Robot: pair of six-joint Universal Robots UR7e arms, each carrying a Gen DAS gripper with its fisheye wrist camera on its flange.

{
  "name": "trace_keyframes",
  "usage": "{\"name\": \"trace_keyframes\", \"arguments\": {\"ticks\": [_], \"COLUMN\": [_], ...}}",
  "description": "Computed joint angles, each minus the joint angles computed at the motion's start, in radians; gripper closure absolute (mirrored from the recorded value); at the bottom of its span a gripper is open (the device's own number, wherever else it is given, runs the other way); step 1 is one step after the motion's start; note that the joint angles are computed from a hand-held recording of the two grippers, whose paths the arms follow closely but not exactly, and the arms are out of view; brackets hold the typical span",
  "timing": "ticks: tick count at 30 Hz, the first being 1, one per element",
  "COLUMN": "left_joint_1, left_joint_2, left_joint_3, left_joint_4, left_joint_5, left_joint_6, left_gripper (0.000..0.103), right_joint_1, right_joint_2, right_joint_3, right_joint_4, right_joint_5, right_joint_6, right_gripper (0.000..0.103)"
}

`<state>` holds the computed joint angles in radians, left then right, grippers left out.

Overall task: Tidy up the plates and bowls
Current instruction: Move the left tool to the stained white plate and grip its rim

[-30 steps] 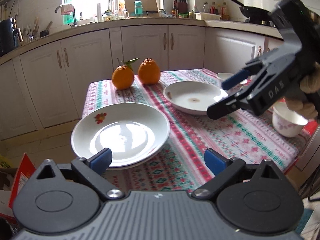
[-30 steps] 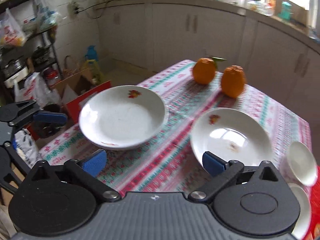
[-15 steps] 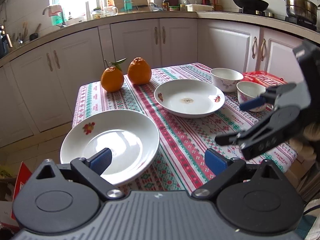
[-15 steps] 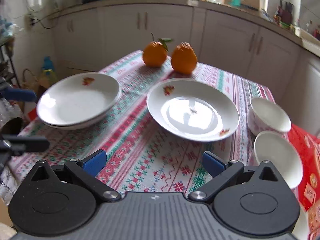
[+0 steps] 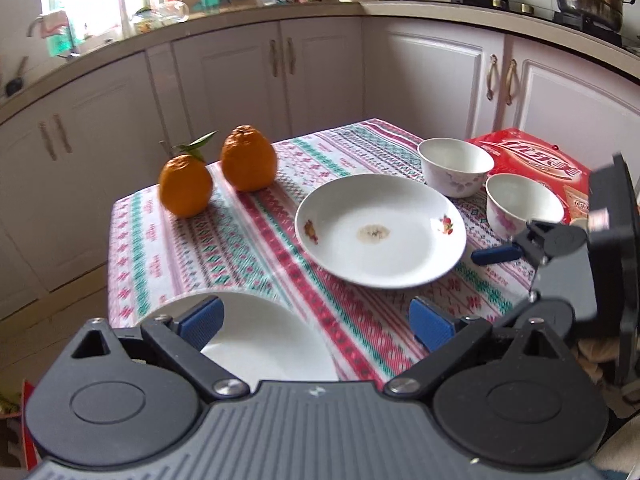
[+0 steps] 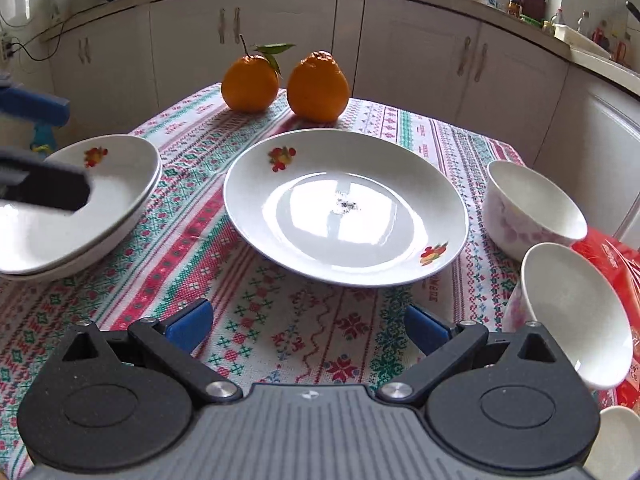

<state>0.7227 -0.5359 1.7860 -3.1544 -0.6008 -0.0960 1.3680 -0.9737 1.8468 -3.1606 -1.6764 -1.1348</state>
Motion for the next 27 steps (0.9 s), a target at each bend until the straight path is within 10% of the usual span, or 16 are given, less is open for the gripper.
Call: {"name": "trace_keyframes", "arguments": {"ticks": [27], "left_joint_1": [0.203], "left_joint_2": [0.204], "left_joint_3": [-0.588], "left_joint_4": [0.412], "left_joint_5": [-0.234], "left_joint_6": [0.27], "left_gripper": [0.004], "right_joint_1": [-0.013], "right_joint_2": [0.028], "right_joint_3": [-0.045], "right_joint_4": [0.029], "right_joint_5": [0.026], "right_joint_6": [0.058], "right_gripper": [0.0]}}
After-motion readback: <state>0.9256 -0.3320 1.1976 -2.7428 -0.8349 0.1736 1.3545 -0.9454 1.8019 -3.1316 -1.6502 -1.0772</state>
